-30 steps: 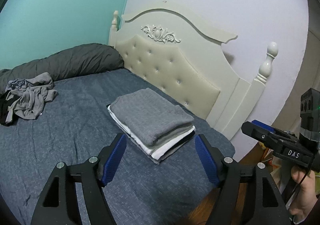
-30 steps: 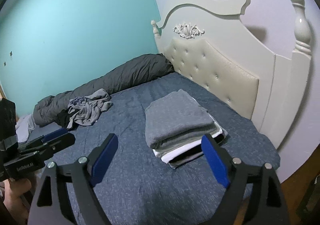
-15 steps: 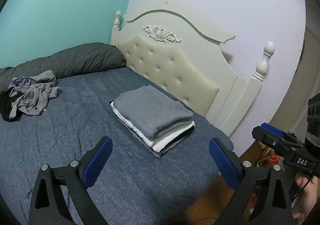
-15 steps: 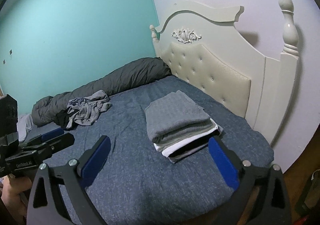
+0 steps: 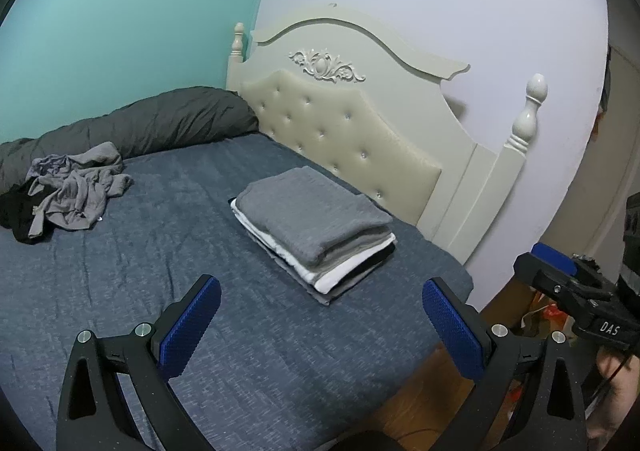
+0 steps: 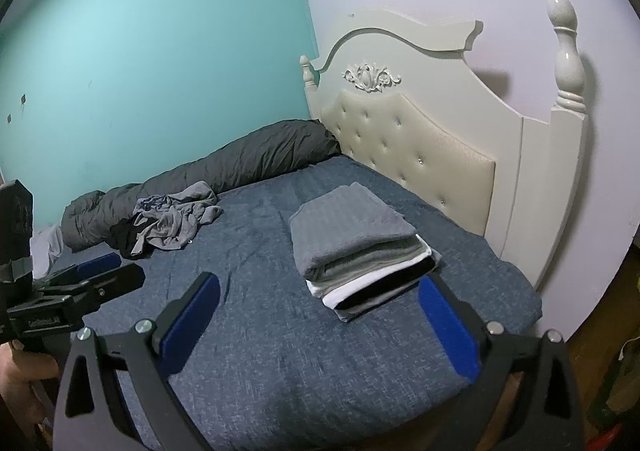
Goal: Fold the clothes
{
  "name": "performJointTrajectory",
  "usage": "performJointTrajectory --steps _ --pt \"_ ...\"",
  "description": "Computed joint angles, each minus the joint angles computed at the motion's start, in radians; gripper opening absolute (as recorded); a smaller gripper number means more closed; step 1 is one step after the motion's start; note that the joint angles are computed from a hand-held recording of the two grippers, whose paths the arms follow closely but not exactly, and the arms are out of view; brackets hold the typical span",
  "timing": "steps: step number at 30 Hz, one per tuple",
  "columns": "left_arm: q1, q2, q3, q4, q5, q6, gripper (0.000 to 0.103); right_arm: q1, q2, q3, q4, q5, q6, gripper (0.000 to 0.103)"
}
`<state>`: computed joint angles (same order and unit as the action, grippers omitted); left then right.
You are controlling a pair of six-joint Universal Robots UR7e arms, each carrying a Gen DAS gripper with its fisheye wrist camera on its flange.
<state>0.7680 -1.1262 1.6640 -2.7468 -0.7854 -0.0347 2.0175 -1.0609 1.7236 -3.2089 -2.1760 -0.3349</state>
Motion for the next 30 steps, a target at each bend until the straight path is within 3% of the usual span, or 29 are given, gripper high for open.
performJointTrajectory --steps 13,30 --pt "-0.026 -0.023 0.05 -0.035 0.037 0.006 0.103 0.019 0.011 0.032 -0.054 -0.031 -0.029 0.1" --pt "-0.04 -0.04 0.079 -0.039 0.054 0.002 0.103 0.022 0.017 0.036 -0.041 -0.028 -0.024 0.1"
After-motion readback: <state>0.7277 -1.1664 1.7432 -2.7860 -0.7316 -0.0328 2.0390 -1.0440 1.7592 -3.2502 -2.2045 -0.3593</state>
